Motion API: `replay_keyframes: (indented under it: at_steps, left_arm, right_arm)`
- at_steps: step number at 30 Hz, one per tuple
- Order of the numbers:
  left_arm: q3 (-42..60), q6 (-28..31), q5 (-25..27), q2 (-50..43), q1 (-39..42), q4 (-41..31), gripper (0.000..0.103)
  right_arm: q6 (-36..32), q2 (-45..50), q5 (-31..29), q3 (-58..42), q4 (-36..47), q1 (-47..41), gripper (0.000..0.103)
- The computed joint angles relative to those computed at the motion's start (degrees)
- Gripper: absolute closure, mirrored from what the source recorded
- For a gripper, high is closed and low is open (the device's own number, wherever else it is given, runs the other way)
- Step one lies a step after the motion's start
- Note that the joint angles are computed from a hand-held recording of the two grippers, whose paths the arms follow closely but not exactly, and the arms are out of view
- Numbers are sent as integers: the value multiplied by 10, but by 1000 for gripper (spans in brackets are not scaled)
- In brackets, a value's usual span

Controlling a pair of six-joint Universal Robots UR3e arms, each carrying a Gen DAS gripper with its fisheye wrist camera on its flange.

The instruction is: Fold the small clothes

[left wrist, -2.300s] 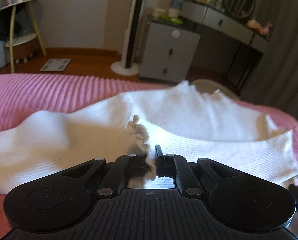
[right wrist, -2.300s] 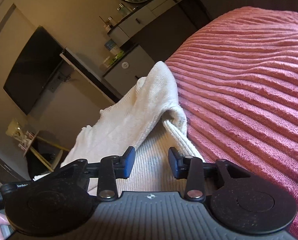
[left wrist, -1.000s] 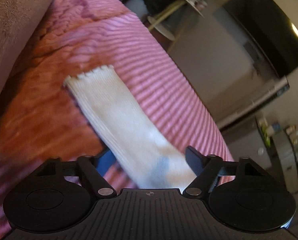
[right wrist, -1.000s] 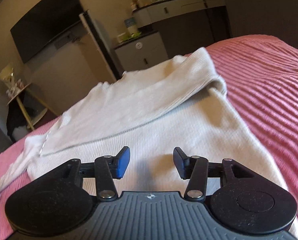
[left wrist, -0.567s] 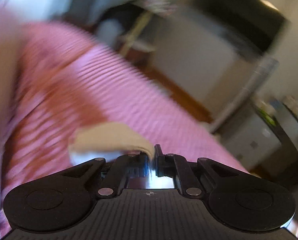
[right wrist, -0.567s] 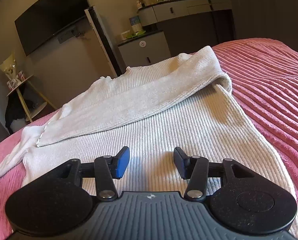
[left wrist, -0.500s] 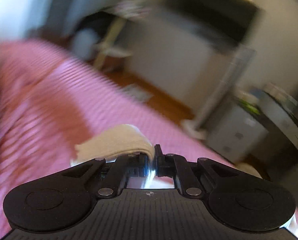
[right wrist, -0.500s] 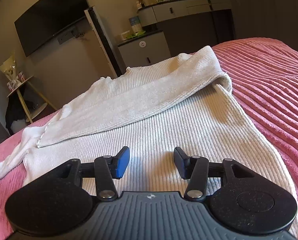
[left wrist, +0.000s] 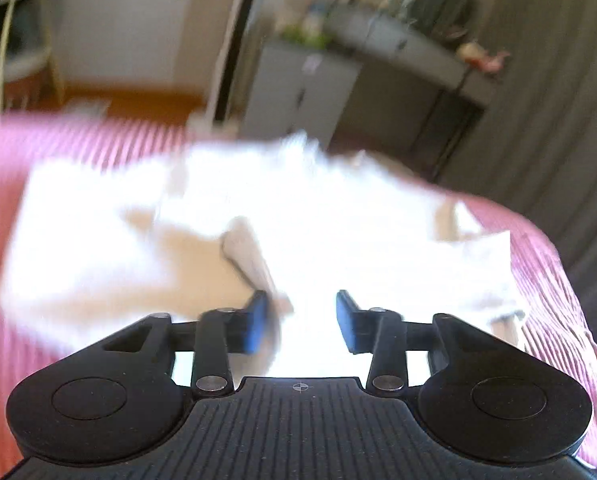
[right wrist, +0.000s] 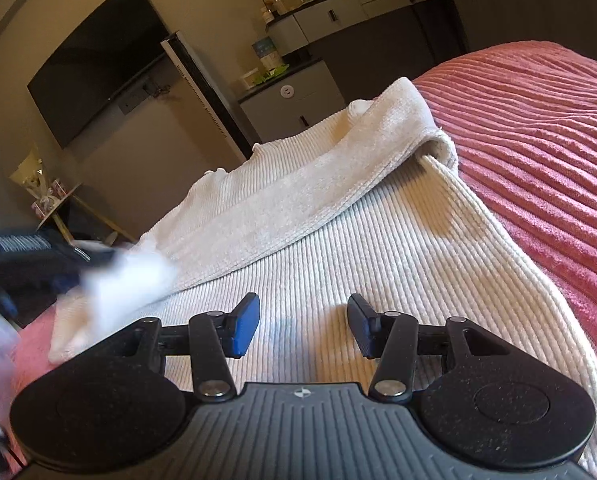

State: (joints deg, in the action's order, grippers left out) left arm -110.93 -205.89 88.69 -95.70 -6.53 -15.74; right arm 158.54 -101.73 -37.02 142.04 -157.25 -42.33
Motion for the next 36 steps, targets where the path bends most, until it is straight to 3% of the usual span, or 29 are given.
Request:
replay_keyframes:
  at_steps: [1,3,6,8,10,16,21,24,25,26,27,30,32,36]
  left_arm:
    - [-43,-19,-37,31,23,14,55]
    - [-143,-32,-98,125,75,32,39]
    - [-213,-40,-4,250,66,-29,24]
    - [-247,-36,78,305,38,-64,24]
    - [-281,-44,127,340,26,-80,24]
    - [-348,2,70,418,97,-85,25]
    - [-377,27,32,450,136,-81,25]
    - [-391,42,2,486,166,-97,24]
    - [-392,41,-4,492,171,-102,24]
    - [-395,44,-19,509,185,-114,24]
    - [-399,48,-36,525,201,-125,24]
    - [-412,53,-75,556,237,-137,24]
    - [-419,54,-93,570,250,-140,24]
    - [-417,29,-76,516,204,-85,23]
  right_arm:
    - [0,4,5,-2,3,-2,55]
    - [9,15,9,-6,-4,-1,55]
    - [25,21,3,-12,-28,20,52]
    - [14,11,16,-19,-12,34,52]
    - [7,-8,13,-21,-15,61,52]
    - [48,11,-69,-83,-100,206,50]
    - [106,136,-180,-243,-103,357,47]
    - [106,218,-280,-348,-64,440,48]
    - [102,238,-311,-373,-49,461,55]
    - [92,254,-331,-392,-36,471,83]
    - [82,260,-338,-396,-35,472,95]
    - [96,229,-302,-343,-98,423,95]
    - [125,208,-268,-293,-183,376,95]
    - [177,196,-213,-239,-263,270,94]
